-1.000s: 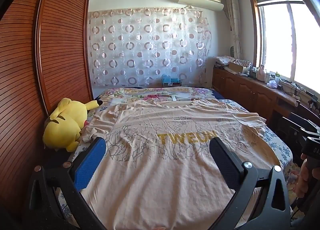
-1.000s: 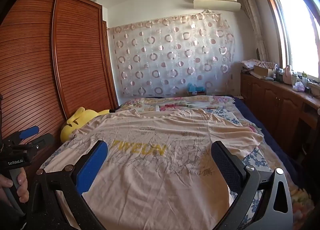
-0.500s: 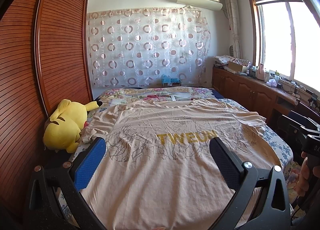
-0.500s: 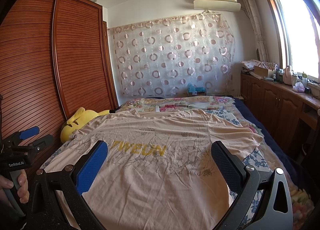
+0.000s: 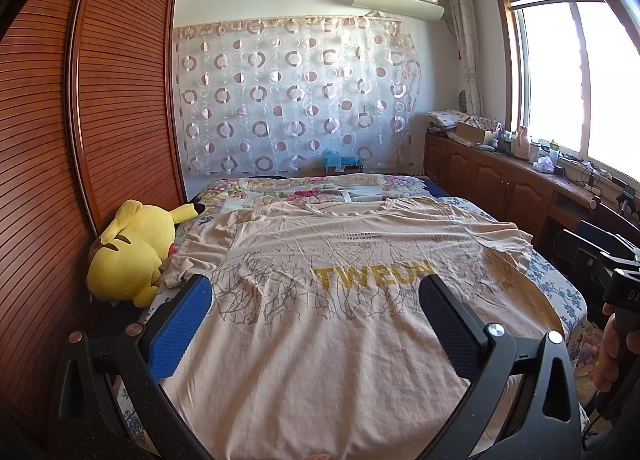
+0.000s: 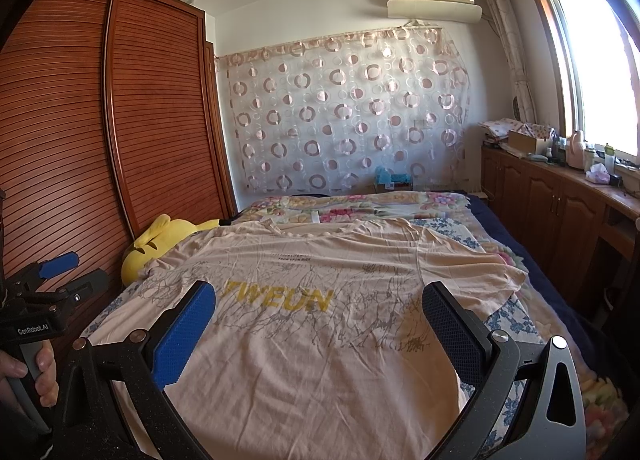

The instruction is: Fold small clothes

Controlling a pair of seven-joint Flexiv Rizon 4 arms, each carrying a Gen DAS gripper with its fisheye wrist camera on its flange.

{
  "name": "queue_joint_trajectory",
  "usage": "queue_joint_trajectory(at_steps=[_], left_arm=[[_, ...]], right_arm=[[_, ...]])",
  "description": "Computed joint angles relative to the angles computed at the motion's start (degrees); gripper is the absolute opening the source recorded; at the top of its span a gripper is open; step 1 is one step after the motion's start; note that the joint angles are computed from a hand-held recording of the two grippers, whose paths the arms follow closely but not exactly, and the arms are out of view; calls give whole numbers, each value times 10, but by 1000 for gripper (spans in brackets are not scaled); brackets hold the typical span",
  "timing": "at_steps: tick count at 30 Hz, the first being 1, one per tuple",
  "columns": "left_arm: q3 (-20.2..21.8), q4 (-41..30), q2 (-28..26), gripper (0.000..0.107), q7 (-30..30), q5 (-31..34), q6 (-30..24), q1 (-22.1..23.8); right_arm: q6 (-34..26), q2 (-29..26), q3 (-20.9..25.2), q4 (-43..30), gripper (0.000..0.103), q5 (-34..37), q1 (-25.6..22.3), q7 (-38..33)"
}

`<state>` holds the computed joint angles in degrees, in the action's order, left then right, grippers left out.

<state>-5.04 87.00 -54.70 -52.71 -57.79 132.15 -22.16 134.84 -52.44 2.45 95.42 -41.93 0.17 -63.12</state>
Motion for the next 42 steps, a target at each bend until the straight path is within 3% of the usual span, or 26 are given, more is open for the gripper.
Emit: queue_joint_trajectory(at_steps=[42], left_arm=[[-11,-6,7,103,31,-23,2,-5]], right_arm=[[-2,1,1,2,103,-3,-1,2]])
